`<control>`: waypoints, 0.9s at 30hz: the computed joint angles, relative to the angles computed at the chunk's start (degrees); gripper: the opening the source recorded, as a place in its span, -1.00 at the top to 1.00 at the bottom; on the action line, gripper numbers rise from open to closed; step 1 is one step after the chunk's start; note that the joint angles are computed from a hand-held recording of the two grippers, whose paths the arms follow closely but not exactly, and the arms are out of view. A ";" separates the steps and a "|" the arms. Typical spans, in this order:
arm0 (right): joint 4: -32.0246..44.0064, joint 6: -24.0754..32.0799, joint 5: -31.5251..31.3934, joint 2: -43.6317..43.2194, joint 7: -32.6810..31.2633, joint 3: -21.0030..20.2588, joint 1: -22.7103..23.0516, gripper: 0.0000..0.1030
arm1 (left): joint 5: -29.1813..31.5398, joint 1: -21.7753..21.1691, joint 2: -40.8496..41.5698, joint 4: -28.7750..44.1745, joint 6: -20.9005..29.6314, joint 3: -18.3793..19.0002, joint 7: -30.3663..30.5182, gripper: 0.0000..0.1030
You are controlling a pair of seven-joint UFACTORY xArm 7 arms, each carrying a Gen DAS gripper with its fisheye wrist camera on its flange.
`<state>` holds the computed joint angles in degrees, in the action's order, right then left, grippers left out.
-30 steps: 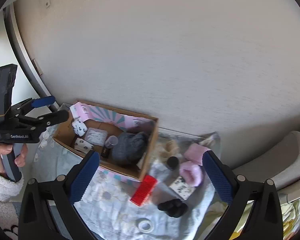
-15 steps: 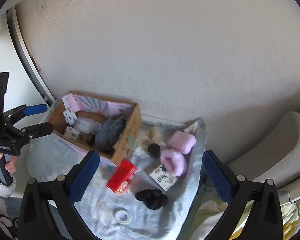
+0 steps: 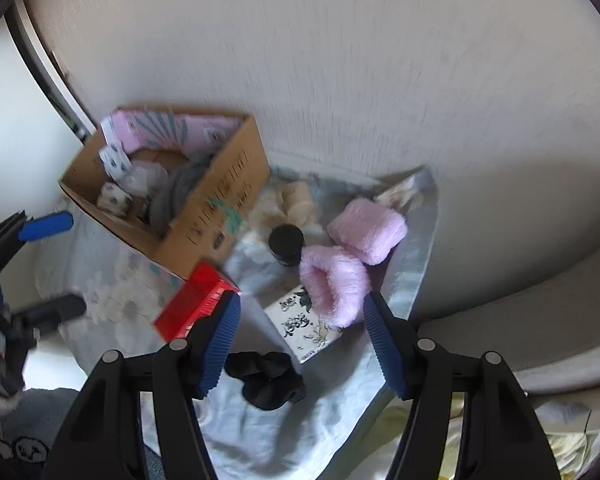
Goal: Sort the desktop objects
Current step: 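Lift both open tools away from the box toward the remaining items, then grasp the red snack box with the left tool while the right tool grasps a pink slipper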
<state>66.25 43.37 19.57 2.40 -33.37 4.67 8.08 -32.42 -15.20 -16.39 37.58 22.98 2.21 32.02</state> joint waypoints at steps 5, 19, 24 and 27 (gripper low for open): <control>1.87 0.01 -1.18 4.57 -1.84 0.40 -0.20 -0.16 | -3.02 -2.62 3.37 -2.78 -6.34 -1.66 -0.41 -0.91; 6.53 -1.21 -2.93 12.63 -0.48 1.97 -1.08 0.00 | -17.73 -3.54 12.73 -2.04 -14.53 -4.91 6.26 -0.40; 7.53 -1.26 -3.84 13.62 0.10 1.86 -1.38 0.16 | -11.01 -1.61 14.67 -1.83 -14.99 -7.12 1.01 0.08; 8.14 -1.32 -4.60 14.23 0.95 1.66 -1.57 0.31 | -9.87 -0.77 15.91 -1.20 -13.99 -7.82 0.09 0.34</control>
<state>74.39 42.05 14.97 16.64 -32.42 6.34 6.52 -42.29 -15.97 -0.48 36.38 9.00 -5.61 32.11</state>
